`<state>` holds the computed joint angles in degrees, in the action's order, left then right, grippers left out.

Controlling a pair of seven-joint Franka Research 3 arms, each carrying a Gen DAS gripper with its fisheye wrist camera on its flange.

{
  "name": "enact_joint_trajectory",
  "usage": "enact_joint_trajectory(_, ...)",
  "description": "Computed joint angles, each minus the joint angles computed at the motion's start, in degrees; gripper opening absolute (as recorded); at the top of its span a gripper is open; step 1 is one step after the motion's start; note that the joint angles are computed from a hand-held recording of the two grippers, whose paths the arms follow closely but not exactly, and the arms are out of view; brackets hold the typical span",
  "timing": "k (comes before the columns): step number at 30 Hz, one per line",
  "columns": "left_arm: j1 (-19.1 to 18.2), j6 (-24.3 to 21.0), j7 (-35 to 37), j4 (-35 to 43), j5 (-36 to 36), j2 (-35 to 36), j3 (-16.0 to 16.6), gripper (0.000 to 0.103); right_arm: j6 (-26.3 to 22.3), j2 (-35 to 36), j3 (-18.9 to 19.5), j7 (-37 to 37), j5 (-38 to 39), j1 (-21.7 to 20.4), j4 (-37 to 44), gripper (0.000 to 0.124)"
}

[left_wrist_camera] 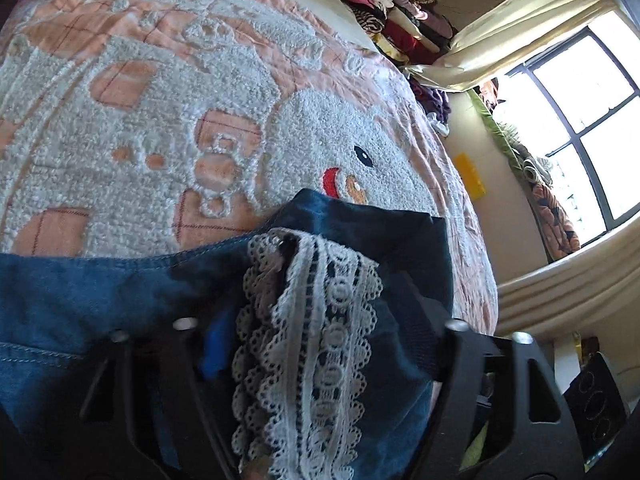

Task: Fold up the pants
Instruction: 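Lift the leg end with both tools and fold it over toward the waistband, then lay the folded leg flat and open both tools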

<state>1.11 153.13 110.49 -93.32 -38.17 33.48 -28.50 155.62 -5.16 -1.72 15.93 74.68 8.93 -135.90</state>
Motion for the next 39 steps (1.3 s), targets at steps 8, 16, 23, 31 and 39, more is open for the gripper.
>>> enact_joint_trajectory(8,5.1,6.5,11.0,-7.1,-9.6,-6.1,-5.5,0.009,0.8,1.4,0.6,1.5,-1.1,0.1,1.5,0.064)
enact_joint_trajectory(16,-0.3,8.1,5.8,-6.3,-5.1,-5.4,2.0,0.018,4.1,6.2,2.0,5.2,-5.7,0.4,5.4,0.064)
enact_joint_trajectory(23,2.8,10.1,5.4,-8.9,-3.9,-6.3,-0.8,0.060,4.9,3.7,1.9,2.0,-4.0,-0.2,2.2,0.064)
enact_joint_trajectory(31,2.9,16.9,8.4,-24.1,-1.4,-19.5,-0.6,0.019,5.3,0.0,0.8,-2.7,-3.7,0.6,-1.8,0.056)
enact_joint_trajectory(39,-4.5,14.3,11.0,-31.0,1.1,-23.3,3.4,0.016,5.1,1.2,1.1,0.6,-9.9,1.2,-2.7,0.054)
